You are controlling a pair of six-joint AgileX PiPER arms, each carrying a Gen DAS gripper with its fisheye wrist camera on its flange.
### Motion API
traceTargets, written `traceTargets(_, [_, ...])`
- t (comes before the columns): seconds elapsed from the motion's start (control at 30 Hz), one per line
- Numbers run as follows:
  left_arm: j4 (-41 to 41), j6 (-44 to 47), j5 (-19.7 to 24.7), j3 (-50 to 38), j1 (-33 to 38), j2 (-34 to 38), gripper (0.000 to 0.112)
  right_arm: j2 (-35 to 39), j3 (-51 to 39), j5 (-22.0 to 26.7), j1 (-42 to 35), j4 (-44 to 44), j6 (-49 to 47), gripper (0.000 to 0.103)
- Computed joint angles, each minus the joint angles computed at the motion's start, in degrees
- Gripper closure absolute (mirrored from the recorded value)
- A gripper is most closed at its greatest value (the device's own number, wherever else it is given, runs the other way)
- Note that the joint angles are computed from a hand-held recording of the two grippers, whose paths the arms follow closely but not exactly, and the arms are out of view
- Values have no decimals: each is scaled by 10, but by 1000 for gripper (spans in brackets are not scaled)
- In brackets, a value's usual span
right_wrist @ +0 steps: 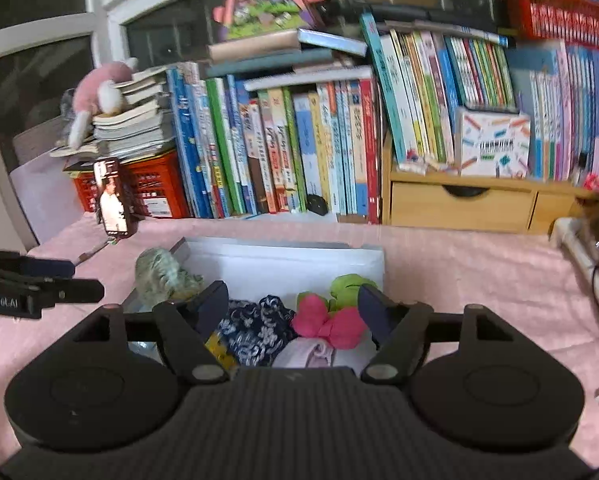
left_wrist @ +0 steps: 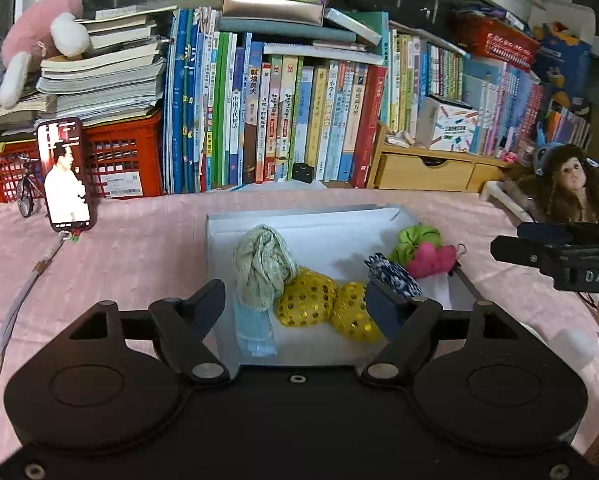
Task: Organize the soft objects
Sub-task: 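Lower both grippers into the tray and open them to release the items, then move both grippers back from the tray toward the white cotton and tissue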
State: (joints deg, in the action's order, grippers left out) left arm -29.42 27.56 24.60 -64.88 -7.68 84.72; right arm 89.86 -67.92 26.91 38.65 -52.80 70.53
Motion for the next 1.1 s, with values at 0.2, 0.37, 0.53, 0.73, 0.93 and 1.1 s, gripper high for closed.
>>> traceTargets(0.2, [-103,111,-19,92,21,-74,33,-61,79,25,61,-129,142,16])
traceTargets(0.37, [-178,196,-23,157,44,-128,32,-97,130,82,121,-208,237,15])
traceTargets(0.53, [-267,274,-11,208,77,-173,30,-125,171,141,178,-247,294,12])
traceTargets(0.73, [-339,346,38,262,137,-228,28,-147,218,231,255,-266,355,9])
traceTargets(0.93, [-369,392,53,310,170,-268,26,-157,256,316,321,-256,397,7])
traceTargets(1.1, [-440,480,9,367,166,-289,24,-156,287,375,365,-254,453,4])
